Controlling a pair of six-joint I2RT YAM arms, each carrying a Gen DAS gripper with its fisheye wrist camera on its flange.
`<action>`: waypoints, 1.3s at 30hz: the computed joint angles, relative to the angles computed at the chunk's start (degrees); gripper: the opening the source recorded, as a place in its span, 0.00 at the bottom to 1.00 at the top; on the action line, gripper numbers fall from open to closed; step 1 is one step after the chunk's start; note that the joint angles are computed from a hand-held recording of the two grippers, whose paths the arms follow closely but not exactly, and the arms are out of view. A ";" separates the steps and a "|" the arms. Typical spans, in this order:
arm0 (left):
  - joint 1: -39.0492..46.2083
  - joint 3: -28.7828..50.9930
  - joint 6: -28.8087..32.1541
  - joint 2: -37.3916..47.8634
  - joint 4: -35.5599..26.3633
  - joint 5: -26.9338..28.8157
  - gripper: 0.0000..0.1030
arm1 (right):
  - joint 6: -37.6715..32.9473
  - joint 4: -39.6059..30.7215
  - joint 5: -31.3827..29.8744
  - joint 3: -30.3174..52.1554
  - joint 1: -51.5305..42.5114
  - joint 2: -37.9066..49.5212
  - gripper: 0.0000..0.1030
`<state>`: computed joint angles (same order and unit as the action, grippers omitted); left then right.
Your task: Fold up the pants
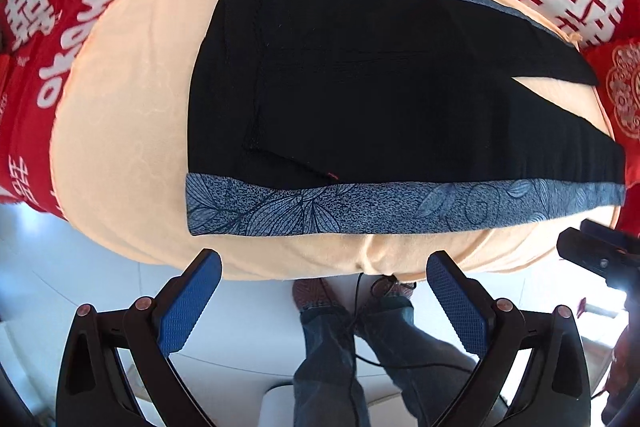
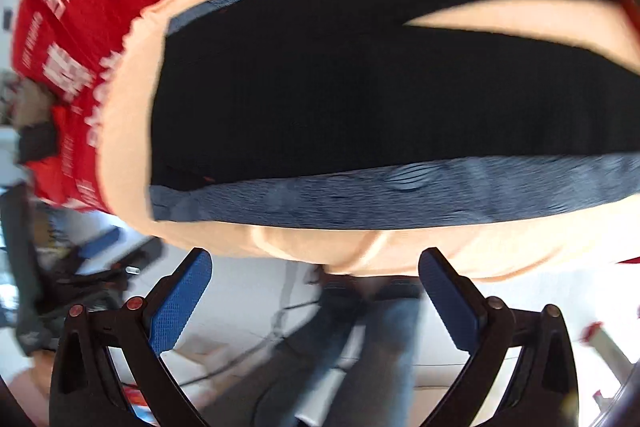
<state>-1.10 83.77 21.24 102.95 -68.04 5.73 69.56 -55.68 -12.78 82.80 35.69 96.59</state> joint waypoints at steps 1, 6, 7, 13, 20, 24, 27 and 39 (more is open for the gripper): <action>0.74 -0.77 0.25 0.47 0.84 1.04 1.00 | 2.88 7.20 -1.83 -4.68 -0.01 -1.95 1.00; 4.93 -4.92 1.60 2.52 4.74 7.29 1.00 | 17.84 45.53 -4.81 -28.52 2.24 -5.68 0.75; 5.95 -5.86 1.85 3.18 5.51 8.88 1.00 | 19.57 50.98 -5.10 -31.36 2.66 -4.54 0.71; 9.00 -7.60 2.16 8.66 8.93 14.93 1.00 | 27.83 79.89 -3.36 -42.41 4.06 3.82 0.68; 8.80 -6.76 -0.98 12.99 9.46 20.98 1.00 | 31.26 95.27 2.37 -45.92 1.08 4.78 0.63; 8.13 -5.52 -7.34 14.93 8.97 26.73 1.00 | 25.64 88.08 -0.38 -41.17 -1.34 1.11 0.63; 7.60 -4.51 -14.24 16.35 11.66 30.04 1.00 | 23.91 85.88 -1.67 -40.26 -1.87 -0.20 0.63; 6.77 0.04 -15.19 19.04 12.23 27.50 0.58 | 34.76 67.72 12.05 -60.62 2.38 -26.23 0.63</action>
